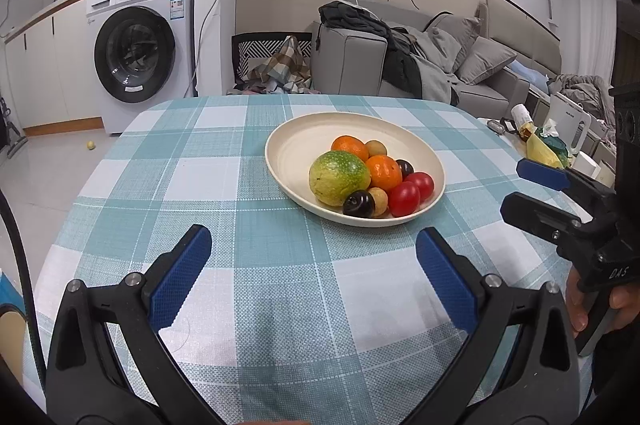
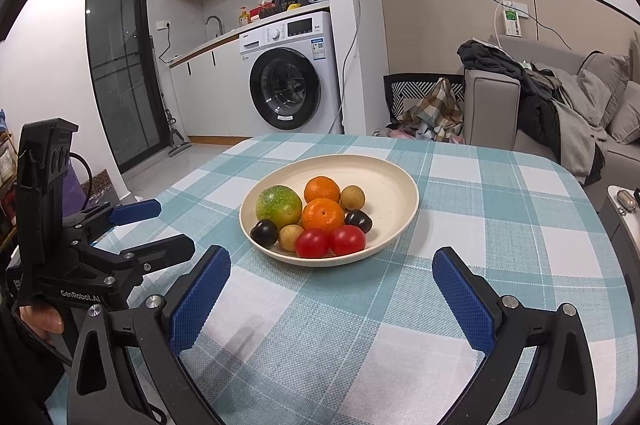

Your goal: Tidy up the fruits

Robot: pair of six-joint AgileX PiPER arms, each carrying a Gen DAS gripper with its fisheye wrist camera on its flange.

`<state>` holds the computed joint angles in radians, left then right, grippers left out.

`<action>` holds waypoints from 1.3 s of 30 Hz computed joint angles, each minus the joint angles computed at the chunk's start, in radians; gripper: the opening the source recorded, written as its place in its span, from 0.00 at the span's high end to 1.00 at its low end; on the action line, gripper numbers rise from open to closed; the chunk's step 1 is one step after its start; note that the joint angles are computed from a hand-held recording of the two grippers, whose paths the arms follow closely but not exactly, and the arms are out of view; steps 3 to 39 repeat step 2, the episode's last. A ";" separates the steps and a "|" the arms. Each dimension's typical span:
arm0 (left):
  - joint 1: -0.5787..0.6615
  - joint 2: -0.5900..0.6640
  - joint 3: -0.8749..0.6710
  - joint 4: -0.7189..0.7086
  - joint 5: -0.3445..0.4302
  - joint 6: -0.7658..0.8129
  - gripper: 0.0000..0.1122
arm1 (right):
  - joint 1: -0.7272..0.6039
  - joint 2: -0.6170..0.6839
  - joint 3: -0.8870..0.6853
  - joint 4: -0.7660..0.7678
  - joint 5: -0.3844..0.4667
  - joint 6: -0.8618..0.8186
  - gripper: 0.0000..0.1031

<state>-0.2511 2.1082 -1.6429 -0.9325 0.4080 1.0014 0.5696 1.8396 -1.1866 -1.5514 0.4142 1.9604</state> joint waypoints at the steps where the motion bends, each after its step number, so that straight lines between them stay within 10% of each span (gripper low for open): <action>1: 0.000 0.000 0.000 0.004 0.000 -0.004 0.09 | -0.002 -0.001 0.001 -0.002 -0.003 0.003 0.00; 39: -0.001 0.000 -0.001 0.012 -0.002 -0.011 0.09 | -0.004 -0.001 0.002 -0.004 -0.006 0.005 0.00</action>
